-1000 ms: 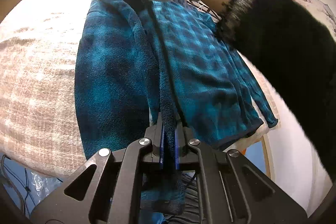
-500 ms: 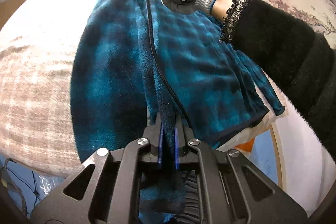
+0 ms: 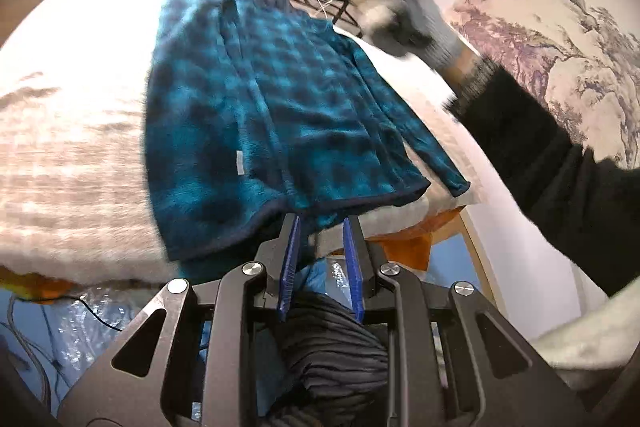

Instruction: Fold large clothes

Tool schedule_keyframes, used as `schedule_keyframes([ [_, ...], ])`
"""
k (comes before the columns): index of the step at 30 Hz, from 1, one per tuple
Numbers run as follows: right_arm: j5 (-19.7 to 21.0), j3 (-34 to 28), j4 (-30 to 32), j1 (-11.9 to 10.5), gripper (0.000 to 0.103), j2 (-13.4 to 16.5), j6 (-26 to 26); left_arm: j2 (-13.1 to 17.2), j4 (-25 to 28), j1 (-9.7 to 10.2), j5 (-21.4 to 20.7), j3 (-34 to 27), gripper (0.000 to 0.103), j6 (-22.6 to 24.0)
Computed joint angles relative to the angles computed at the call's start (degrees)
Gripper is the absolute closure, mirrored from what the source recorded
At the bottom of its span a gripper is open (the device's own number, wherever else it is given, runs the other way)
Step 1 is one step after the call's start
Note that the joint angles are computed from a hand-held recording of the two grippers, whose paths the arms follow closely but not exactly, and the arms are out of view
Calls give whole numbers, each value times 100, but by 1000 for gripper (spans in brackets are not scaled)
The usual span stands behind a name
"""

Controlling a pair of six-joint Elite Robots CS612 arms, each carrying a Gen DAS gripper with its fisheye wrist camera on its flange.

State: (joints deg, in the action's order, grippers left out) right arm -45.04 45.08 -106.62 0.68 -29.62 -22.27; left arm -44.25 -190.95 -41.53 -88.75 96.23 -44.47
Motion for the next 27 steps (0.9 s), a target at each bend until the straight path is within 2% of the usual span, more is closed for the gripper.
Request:
schedule_keyframes([
  [3,-42,1097,-43,-115,76,-702,-688,-151,130,22,359,214,74,-222],
  [7,-344,2202,237,-152,76,-1277,-1368,-171,113,185,430,320,74,-896],
  [9,-568,2615,248,-119,68,-1398,-1457,-161,238,231,536,315,74,-1006],
  [10,-701,2805,165,-93,61,-1458,-1463,-136,277,271,488,300,74,-1074],
  [11,-885,2978,66,-51,59,-1502,-1477,-90,323,321,398,269,74,-1243],
  [15,-1522,3338,-332,109,59,-1520,-1281,18,359,374,313,262,74,-1610],
  [18,-2035,3496,-924,242,59,-1513,-1194,67,339,388,259,274,74,-1740],
  [19,-2039,3545,-997,242,71,-1538,-1223,69,347,381,283,276,74,-1740],
  [20,-1970,3538,-964,235,97,-1539,-1268,63,371,375,322,280,74,-1723],
  [23,-1428,3577,-789,80,98,-1624,-1273,21,368,340,486,312,74,-1683],
  [25,-1091,3750,-1020,-77,98,-1703,-1151,17,311,337,533,305,74,-1657],
  [27,-1057,3804,-1032,-162,98,-1674,-922,31,368,342,594,240,74,-1577],
])
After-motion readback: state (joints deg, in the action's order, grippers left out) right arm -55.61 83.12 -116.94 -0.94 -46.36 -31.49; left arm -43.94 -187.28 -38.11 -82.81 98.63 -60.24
